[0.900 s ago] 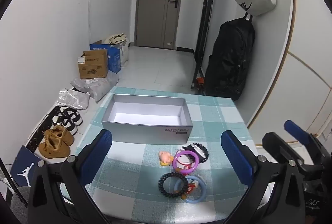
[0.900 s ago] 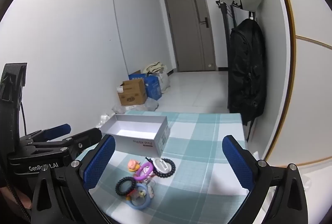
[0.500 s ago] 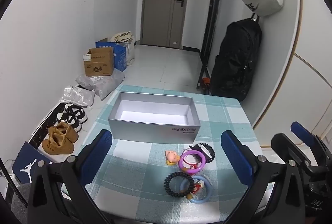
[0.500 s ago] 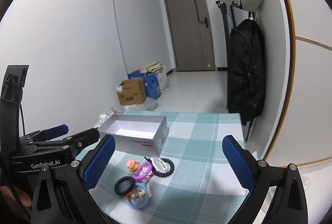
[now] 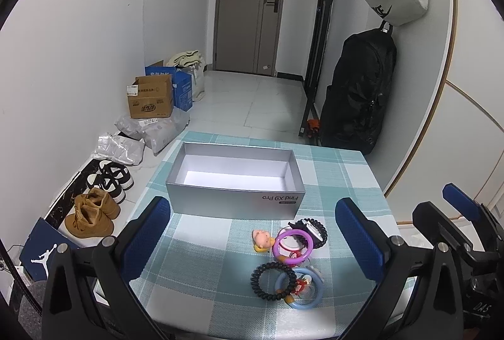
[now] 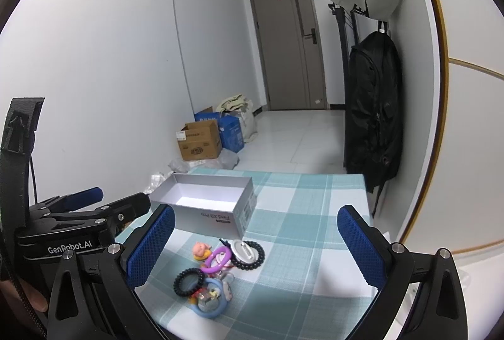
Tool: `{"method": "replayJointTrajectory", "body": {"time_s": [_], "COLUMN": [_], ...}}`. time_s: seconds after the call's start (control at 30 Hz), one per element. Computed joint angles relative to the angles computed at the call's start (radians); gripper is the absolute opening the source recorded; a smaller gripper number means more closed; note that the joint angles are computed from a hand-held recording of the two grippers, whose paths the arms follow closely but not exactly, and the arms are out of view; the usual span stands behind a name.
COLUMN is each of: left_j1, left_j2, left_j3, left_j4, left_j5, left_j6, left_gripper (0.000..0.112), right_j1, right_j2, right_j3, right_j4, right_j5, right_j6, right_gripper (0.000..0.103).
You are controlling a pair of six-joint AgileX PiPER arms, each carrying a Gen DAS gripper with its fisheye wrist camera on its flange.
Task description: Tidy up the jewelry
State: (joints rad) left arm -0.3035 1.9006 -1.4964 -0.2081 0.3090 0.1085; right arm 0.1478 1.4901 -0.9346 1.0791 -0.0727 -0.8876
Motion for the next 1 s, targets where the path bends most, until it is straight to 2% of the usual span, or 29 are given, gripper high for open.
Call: {"method": "replayJointTrajectory", "body": {"time_s": [0.33,0.4,0.5,0.63,1.0], "left_j1": [-0.009,-0.016,-0.018,-0.016,-0.015], "left_j2": [0.0,0.0,0.0,-0.002,0.001], "left_j3": [0.01,0.009,0.008,0.01,0.002], "left_j4": [0.012,0.059,0.057,0.035,0.019], "left_j5": [-0.005,-0.003,-0.001,-0.001,0.013], "left_j6": [-0.005,-0.045,-0.04,-0.016,-0.003], "left_gripper": [0.102,0.102,0.102,0.102,0.102], "right_j1": [0.0,0.001,-0.001,0.0,0.0], "right_j2": [-0.004,-0.003,-0.003,-0.003,-0.004], "right_j3": [0.004,0.002,0.0,0.003,0.004], "right_j4": [-0.04,-0.024,0.016,-0.031,-0.013], "right_j5": [0.0,-0.001,0.003,0.0,0.001], "right_j6": [0.04,0.024,-0.016,0.032,0.015], "right_gripper": [0.103,0.103,0.103,0.103,0.103]}}
